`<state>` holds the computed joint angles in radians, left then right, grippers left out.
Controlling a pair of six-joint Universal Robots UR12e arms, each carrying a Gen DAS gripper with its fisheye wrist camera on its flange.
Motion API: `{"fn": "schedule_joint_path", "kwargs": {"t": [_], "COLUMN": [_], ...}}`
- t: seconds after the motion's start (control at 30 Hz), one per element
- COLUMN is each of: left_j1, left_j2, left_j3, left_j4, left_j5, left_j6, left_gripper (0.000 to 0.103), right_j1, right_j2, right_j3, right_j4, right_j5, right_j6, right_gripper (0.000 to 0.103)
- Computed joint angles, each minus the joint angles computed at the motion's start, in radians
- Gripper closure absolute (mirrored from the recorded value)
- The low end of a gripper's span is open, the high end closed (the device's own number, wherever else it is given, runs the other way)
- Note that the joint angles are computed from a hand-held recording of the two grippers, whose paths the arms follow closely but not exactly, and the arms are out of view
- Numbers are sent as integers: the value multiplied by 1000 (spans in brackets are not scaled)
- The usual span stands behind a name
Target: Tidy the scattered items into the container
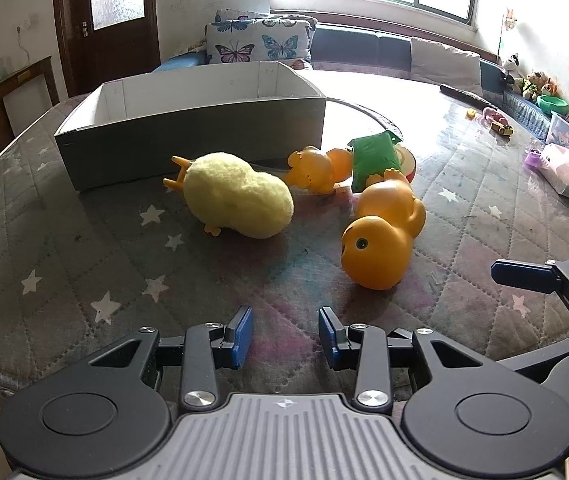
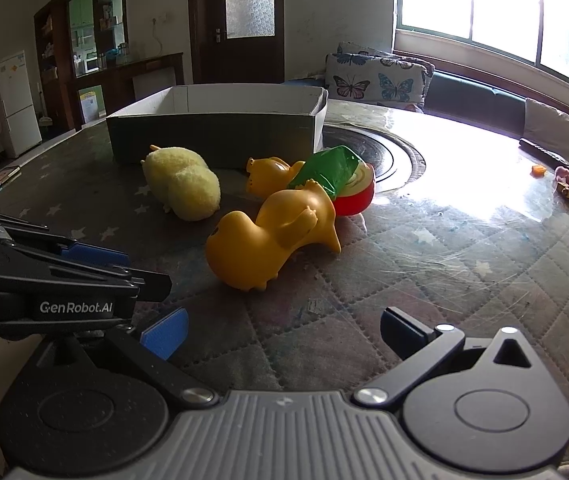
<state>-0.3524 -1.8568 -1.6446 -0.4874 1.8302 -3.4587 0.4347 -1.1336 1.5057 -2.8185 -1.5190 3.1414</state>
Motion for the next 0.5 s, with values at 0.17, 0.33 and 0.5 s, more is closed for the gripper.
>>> {"fn": "schedule_joint_path", "kwargs": {"t": [0.17, 0.33, 0.5], "left_j1": [2, 4, 5], "left_j2": [-1, -4, -7], "left_j3": [4, 9, 16], "left_j4": [-9, -16, -25], "left_j5": [-2, -4, -5], "left_j6": [0, 0, -1], "left_gripper": [64, 64, 64], "right_j1": [-2, 1, 2], "right_j2": [-1, 10, 17], "right_j3": [-3, -16, -27], "right_j4": [8, 15, 22], "right_j5": [3, 1, 3], "right_j6": [-2, -4, -5], "right_gripper": [0, 0, 0]}}
